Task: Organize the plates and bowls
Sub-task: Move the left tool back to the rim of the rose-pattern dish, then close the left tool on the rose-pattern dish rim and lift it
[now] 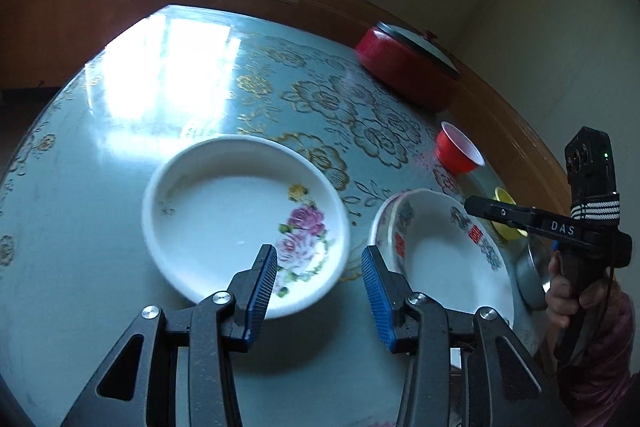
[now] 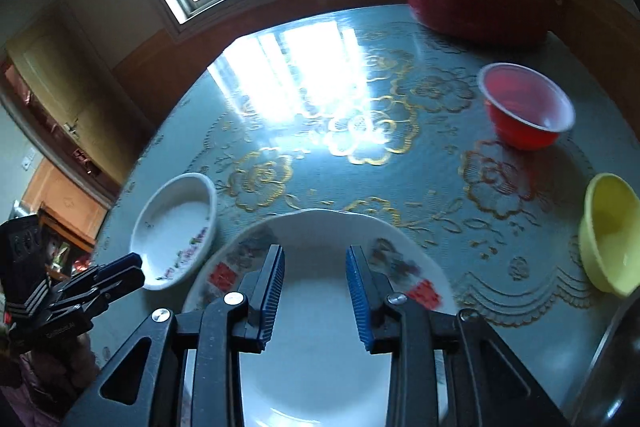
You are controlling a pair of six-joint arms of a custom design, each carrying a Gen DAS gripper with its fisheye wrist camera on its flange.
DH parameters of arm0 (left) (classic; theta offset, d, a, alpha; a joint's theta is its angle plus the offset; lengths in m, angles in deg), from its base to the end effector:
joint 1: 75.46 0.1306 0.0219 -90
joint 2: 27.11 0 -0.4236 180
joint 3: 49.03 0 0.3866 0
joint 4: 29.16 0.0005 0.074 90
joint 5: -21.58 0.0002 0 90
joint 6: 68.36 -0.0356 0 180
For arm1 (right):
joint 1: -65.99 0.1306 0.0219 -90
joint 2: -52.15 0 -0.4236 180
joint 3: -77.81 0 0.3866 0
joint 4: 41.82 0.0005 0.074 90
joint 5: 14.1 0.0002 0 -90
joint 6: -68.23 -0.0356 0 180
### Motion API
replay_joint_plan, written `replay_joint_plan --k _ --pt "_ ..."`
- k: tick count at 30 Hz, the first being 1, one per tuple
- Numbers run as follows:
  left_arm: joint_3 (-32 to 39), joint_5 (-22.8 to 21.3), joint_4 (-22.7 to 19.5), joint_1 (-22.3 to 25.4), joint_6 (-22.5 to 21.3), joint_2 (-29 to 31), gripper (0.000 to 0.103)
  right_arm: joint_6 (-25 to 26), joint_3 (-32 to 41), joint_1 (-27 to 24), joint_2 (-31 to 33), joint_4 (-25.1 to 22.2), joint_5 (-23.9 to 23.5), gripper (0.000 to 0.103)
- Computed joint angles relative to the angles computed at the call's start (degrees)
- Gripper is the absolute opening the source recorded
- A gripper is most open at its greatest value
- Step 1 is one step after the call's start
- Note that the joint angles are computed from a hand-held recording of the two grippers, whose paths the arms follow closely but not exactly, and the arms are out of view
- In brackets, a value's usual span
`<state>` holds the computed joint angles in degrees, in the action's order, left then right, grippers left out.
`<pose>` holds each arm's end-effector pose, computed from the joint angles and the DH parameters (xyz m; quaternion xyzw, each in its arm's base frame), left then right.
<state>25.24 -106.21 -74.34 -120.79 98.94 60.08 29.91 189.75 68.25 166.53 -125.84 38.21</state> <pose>0.3187 -0.2921 0.3804 -0.3361 0.8500 -0.0786 0.3979 0.5878 0.0445 0.3980 -0.4379 0.8385 0.2811 0.1615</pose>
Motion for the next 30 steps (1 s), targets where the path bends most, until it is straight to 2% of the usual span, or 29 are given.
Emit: replay_joint_plan --k 4,7,10,13,17,18,19,21,24,27,30 --pt "-1.01 -2.05 -7.8 0.33 7.16 -1.24 0.043 2.62 -2.08 4.92 -0.9 -1.63 0.99 0.031" --pt "-2.48 -1.57 -11.09 1.0 12.28 -1.89 0.043 2.88 -4.08 8.37 -1.7 0.62 3.6 0.031" --pt "-3.22 -1.56 -14.25 1.55 15.99 -1.76 0.043 1.63 -6.19 11.22 -2.21 4.44 7.62 0.024" --pt "-4.5 -0.91 -13.75 2.33 15.89 -2.26 0.043 0.24 -6.68 13.44 -1.23 6.52 11.26 0.02" --pt "-5.73 0.92 -10.53 3.86 12.87 -2.3 0.043 1.1 -7.58 15.3 -0.65 7.37 13.01 0.015" --pt "-6.08 1.63 -9.41 4.29 11.96 -2.25 0.04 1.58 -7.86 15.75 -0.5 7.47 13.46 0.014" --pt "-6.28 2.49 -8.28 4.68 10.86 -2.12 0.031 1.75 -8.14 16.17 -0.38 7.62 13.87 0.013" --pt "-5.73 2.46 -7.51 4.98 8.77 -1.28 0.026 2.11 -7.97 16.7 0.08 7.28 13.01 0.014" --pt "-4.08 1.4 -10.24 4.88 8.03 0.33 0.026 2.62 -6.91 16.97 1.23 5.5 12.51 0.019" --pt "-4.84 1.26 -10.3 4.9 9.16 -0.42 0.019 1.98 -7.88 17.22 0.52 6.7 12.08 0.018" --pt "-6.36 1.65 -7.22 4.65 8.93 -1.66 0.019 1.96 -7.2 16.7 0.66 6.17 11.74 0.017"
